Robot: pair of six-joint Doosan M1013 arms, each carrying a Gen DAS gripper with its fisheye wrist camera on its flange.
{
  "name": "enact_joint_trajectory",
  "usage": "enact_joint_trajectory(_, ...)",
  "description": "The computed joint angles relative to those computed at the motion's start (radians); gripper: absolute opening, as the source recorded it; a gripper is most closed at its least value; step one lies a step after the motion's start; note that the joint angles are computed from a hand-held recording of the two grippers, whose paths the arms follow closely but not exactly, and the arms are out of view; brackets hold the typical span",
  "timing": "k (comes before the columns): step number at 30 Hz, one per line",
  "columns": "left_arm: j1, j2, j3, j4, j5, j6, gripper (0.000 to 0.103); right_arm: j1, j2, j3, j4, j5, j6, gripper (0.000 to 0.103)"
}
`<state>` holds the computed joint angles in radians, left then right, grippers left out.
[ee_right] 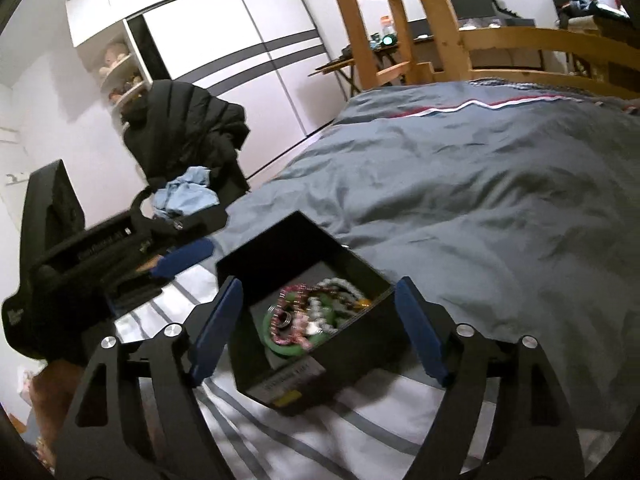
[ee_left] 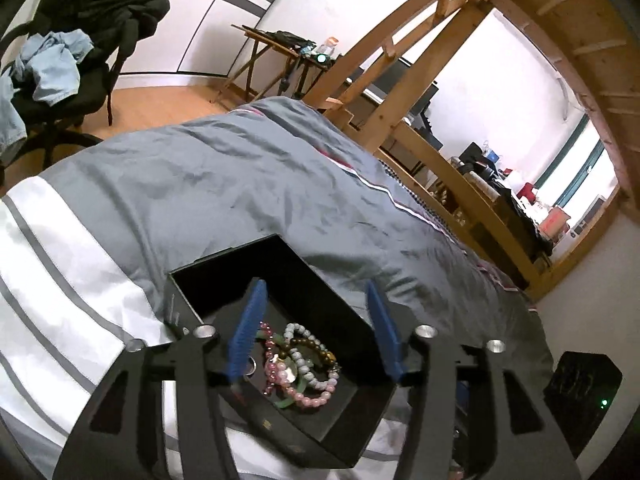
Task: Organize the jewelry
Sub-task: 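Withdraw both tools from the box toward the gold jewelry on the bed, then move the left tool to the gold chain bracelet while the right tool approaches the gold flower pendant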
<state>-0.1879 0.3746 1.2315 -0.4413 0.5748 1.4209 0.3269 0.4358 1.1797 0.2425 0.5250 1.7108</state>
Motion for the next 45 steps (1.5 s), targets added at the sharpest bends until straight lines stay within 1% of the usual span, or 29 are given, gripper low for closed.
enact_joint_trajectory(1, -0.005, -0.002, 0.001, 0.011, -0.001, -0.006, 0.074, 0.001, -0.007, 0.010, -0.028, -0.011, 0.028, 0.094)
enact_joint_trajectory(2, -0.006, -0.003, 0.001, 0.008, 0.001, -0.003, 0.083, 0.002, -0.017, 0.025, -0.076, -0.021, 0.075, 0.096)
enact_joint_trajectory(5, -0.011, -0.008, 0.001, -0.060, 0.006, 0.088, 0.085, 0.004, -0.037, 0.052, -0.177, -0.015, 0.166, 0.099)
enact_joint_trajectory(8, -0.028, -0.016, 0.008, -0.068, -0.010, 0.150, 0.091, 0.003, -0.063, 0.091, -0.263, -0.010, 0.250, 0.099)
enact_joint_trajectory(13, -0.055, -0.023, 0.011, -0.145, 0.000, 0.309, 0.094, 0.005, -0.118, 0.164, -0.413, -0.005, 0.372, 0.099)
enact_joint_trajectory(23, -0.114, -0.022, 0.006, -0.183, 0.067, 0.503, 0.095, -0.007, -0.244, 0.305, -0.652, 0.015, 0.558, 0.099)
enact_joint_trajectory(29, -0.139, -0.022, 0.016, -0.246, 0.117, 0.618, 0.095, -0.018, -0.298, 0.367, -0.727, 0.034, 0.617, 0.099)
enact_joint_trajectory(32, -0.152, -0.025, 0.026, -0.273, 0.142, 0.668, 0.095, -0.020, -0.315, 0.384, -0.757, 0.036, 0.636, 0.099)
enact_joint_trajectory(34, -0.157, -0.023, 0.029, -0.290, 0.164, 0.697, 0.095, -0.021, -0.327, 0.402, -0.793, 0.030, 0.652, 0.099)
enact_joint_trajectory(37, -0.170, -0.021, 0.032, -0.281, 0.195, 0.720, 0.095, -0.022, -0.345, 0.433, -0.846, 0.007, 0.671, 0.099)
enact_joint_trajectory(40, -0.178, -0.017, 0.033, -0.276, 0.220, 0.736, 0.095, -0.027, -0.357, 0.460, -0.845, -0.012, 0.658, 0.099)
enact_joint_trajectory(43, -0.181, -0.008, 0.030, -0.289, 0.257, 0.753, 0.095, -0.035, -0.367, 0.485, -0.805, -0.037, 0.622, 0.099)
enact_joint_trajectory(45, -0.178, 0.001, 0.026, -0.320, 0.298, 0.773, 0.095, -0.045, -0.372, 0.499, -0.717, -0.055, 0.529, 0.099)
